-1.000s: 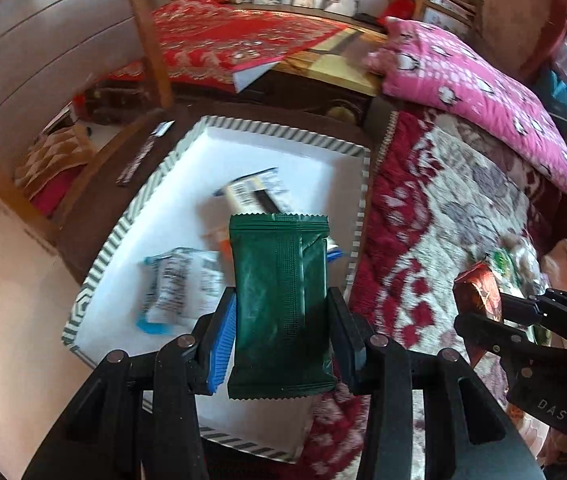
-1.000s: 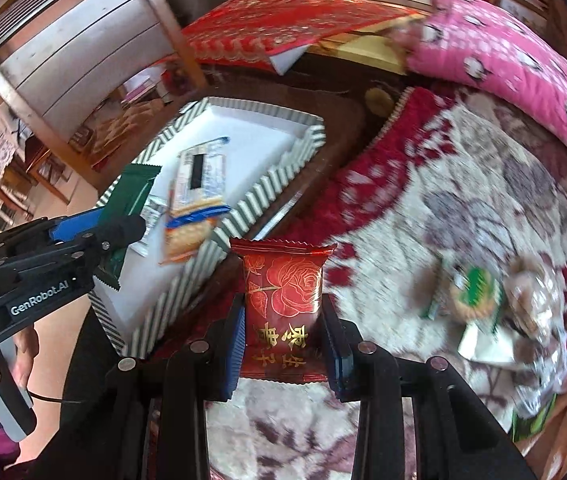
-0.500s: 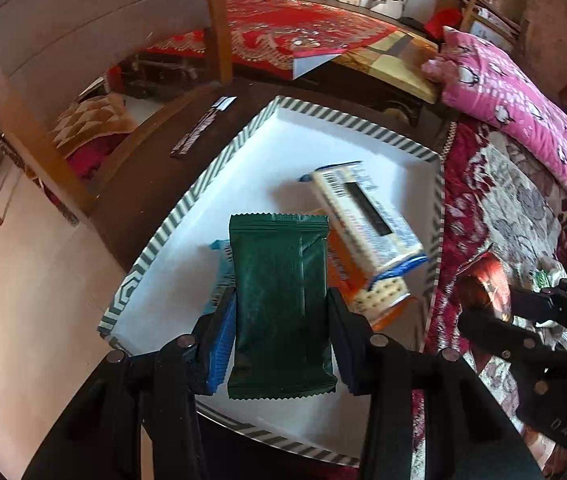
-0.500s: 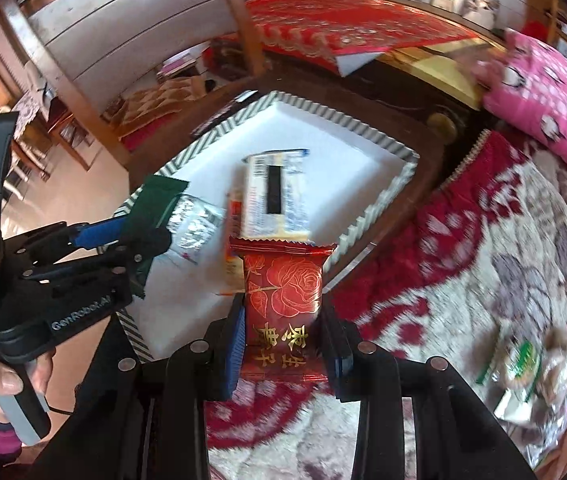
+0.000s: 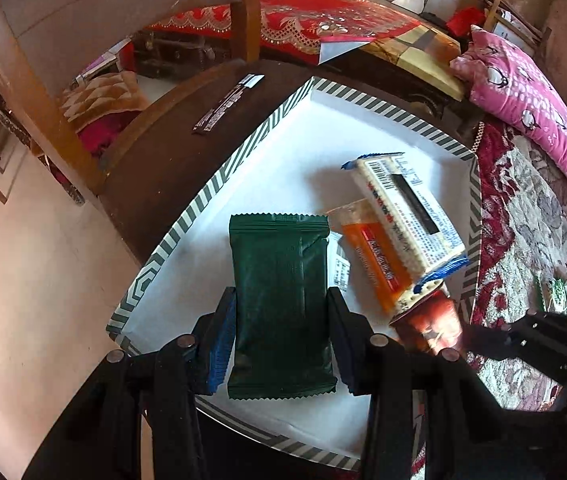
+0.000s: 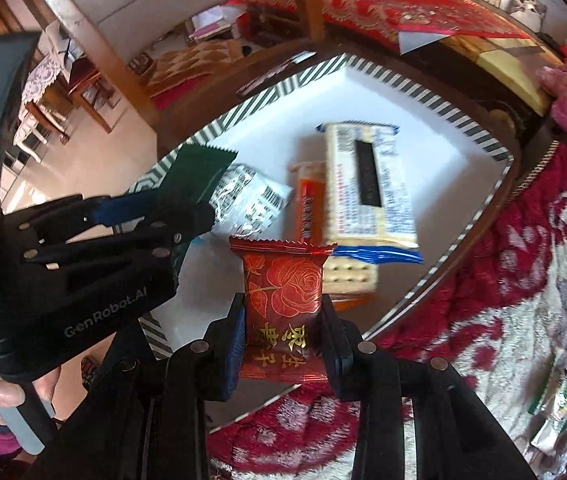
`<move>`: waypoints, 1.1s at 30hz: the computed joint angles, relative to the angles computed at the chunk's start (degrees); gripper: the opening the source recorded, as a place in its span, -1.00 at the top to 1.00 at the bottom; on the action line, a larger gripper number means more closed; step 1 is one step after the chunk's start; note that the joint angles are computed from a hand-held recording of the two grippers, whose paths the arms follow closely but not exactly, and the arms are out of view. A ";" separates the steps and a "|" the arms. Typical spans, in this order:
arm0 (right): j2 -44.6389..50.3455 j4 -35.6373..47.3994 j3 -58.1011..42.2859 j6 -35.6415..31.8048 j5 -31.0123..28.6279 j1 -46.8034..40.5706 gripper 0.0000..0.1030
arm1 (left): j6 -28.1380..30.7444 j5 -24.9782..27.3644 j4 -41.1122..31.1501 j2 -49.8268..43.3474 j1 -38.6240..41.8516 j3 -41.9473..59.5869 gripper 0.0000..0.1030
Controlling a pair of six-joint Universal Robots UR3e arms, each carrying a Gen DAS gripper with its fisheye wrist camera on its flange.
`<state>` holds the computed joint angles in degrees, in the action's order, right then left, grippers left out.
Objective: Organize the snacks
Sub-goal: 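Carry the green packet with left tool while right tool carries rose packet over tray, then open left tool releasing green packet in tray while right tool releases rose packet, then move both tools back over the snacks on the bedspread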
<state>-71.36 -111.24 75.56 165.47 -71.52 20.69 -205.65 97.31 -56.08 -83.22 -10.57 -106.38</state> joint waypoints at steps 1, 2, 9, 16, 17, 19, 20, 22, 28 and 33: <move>0.37 0.14 -0.27 0.02 0.04 0.19 0.30 | 0.05 -0.26 0.10 -0.04 0.30 -0.23 0.18; 0.98 0.17 -0.43 -0.03 0.02 0.55 0.30 | 0.06 -0.59 0.14 0.04 0.61 -0.52 0.18; 3.56 0.31 -1.37 0.06 1.06 2.18 0.27 | 0.36 -1.71 -0.15 -0.36 1.73 -1.04 0.17; 1.14 -0.63 2.00 0.23 3.98 0.97 0.02 | -1.14 -1.58 -0.60 0.05 1.62 -1.08 -0.13; 0.20 -0.80 2.87 0.20 4.16 0.62 0.00 | -1.31 -1.56 -0.68 0.13 1.50 -0.96 -0.24; -1.36 -1.06 4.22 0.05 4.44 -0.03 -0.01 | -1.91 -1.21 -0.60 0.40 1.00 -0.74 -0.30; -2.69 -1.32 5.44 0.07 4.82 -0.64 -0.03 | -2.27 -0.88 -0.82 0.44 0.56 -0.35 -0.34; -5.63 -1.60 8.19 -0.28 5.96 -2.15 -0.07 | -2.89 -0.41 -1.67 0.37 -0.26 0.71 -0.41; -13.95 -0.96 14.59 -1.39 7.85 -7.43 -0.16 | -4.55 2.75 -2.99 -2.25 -5.61 5.88 -0.46; -20.61 1.27 19.59 -3.25 8.77 -13.56 -0.21 | -5.67 4.17 -3.76 -6.31 -10.90 11.22 -0.54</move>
